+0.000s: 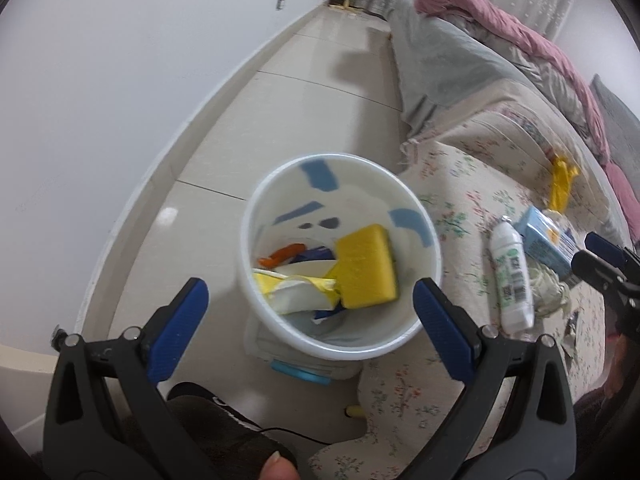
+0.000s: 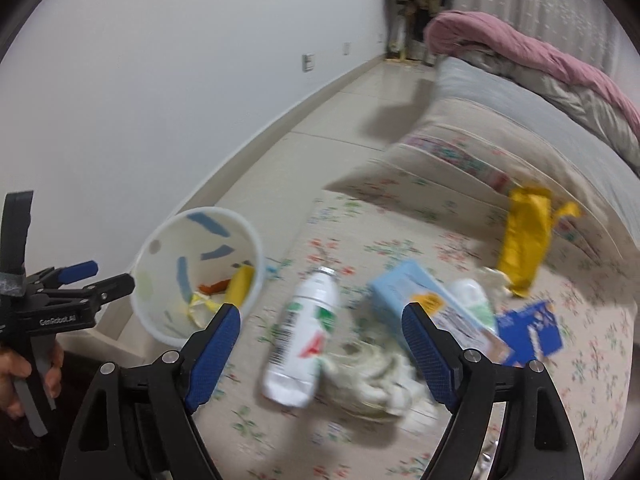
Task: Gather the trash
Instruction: 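Move the right gripper to the white milk carton on the bed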
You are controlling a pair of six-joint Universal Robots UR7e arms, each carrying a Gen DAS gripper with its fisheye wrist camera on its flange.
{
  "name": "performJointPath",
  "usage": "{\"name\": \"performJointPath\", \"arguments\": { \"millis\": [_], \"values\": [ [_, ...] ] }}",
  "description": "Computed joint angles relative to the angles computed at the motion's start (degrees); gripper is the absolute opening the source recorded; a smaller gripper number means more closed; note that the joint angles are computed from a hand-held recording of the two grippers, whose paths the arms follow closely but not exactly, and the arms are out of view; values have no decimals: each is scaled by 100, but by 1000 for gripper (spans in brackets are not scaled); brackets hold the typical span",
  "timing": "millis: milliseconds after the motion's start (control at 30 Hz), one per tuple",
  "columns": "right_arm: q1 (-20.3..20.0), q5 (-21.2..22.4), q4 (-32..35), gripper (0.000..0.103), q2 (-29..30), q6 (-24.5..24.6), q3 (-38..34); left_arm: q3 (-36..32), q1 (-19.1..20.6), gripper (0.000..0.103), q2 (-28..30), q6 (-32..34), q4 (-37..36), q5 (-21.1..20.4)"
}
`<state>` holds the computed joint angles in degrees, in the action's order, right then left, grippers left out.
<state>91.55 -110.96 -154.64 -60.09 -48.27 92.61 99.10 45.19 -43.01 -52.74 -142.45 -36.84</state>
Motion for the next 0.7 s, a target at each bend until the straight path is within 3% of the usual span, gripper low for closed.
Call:
{"name": "performJointPath", "arguments": {
  "millis": [467, 700],
  "values": [
    [-610, -179, -201, 85, -232, 76, -297, -715, 25, 102, 554, 460, -37, -396],
    [-659, -187, -25, 85, -64, -95, -467, -1058, 42, 102, 815, 671, -178, -501]
  ]
}}
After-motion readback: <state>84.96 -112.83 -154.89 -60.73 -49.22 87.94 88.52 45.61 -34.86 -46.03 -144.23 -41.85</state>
